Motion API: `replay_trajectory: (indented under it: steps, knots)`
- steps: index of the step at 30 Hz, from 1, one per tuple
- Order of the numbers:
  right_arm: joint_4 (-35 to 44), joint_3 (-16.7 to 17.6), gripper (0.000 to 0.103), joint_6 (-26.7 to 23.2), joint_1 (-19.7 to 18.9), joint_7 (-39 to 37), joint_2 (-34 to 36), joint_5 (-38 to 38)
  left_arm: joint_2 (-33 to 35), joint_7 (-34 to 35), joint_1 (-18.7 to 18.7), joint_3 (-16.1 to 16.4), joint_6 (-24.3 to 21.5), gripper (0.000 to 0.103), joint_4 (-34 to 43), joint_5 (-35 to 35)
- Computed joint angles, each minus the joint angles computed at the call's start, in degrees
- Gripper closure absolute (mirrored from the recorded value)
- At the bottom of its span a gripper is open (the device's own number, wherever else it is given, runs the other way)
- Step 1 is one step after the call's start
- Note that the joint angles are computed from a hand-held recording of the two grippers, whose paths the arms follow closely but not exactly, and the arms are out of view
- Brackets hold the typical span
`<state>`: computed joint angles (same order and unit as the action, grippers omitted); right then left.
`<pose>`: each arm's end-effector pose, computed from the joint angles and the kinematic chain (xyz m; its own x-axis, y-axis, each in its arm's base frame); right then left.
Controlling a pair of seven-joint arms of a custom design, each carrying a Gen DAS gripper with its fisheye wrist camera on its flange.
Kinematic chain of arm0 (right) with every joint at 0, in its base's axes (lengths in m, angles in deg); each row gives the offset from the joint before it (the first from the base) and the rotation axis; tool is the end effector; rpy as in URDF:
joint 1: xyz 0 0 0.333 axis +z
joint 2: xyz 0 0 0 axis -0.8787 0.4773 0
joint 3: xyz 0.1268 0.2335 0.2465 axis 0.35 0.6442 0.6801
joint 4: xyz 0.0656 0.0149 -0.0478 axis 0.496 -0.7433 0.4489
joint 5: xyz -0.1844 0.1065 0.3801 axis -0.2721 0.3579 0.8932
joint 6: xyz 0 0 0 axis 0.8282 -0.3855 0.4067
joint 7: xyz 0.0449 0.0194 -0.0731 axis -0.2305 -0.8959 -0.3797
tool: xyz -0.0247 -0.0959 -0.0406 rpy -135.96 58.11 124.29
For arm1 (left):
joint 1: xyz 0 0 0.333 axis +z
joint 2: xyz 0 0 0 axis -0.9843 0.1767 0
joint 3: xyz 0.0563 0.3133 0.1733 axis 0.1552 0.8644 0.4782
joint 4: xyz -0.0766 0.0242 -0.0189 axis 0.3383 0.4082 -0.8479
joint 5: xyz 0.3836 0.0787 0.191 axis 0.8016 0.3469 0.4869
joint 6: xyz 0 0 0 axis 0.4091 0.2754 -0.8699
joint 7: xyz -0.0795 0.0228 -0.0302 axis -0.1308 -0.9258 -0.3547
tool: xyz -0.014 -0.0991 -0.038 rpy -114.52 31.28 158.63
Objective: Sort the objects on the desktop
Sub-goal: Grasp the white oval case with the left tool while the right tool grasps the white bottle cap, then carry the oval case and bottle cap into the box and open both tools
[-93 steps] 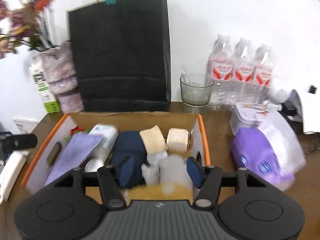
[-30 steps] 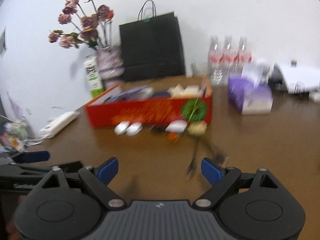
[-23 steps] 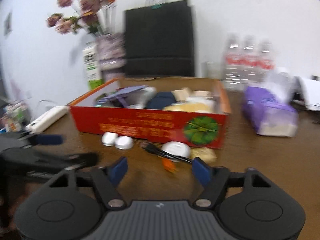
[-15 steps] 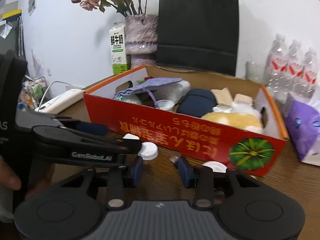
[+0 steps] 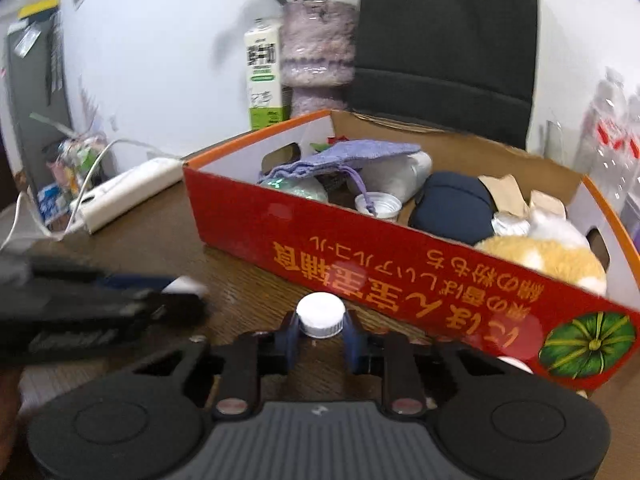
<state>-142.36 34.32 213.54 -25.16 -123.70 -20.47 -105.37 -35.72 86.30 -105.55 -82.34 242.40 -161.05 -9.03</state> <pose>0.5921 0.4434 0.3573 0.0967 -0.9947 -0.0344 -0.6176 -0.0328 -0.7858 0.6210 -0.3555 0.3611 -0.4114 -0.8995 0.1471 -0.6255 0.1613 -0.7634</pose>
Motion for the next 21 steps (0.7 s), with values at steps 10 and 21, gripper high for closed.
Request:
replay_trajectory:
  steps: [10, 21]
  knots:
    - [-10.36, 4.04, 0.081, -17.24, 7.24, 14.66, -8.89, -9.86, -10.62, -1.75, 6.86, -8.67, 10.07, 0.075, -18.23, 2.33]
    - [-20.87, 16.58, 0.081, -42.17, 12.65, 27.08, -16.79, -9.71, -20.41, -2.99, 5.28, -10.42, 22.78, 0.075, -34.4, 6.67]
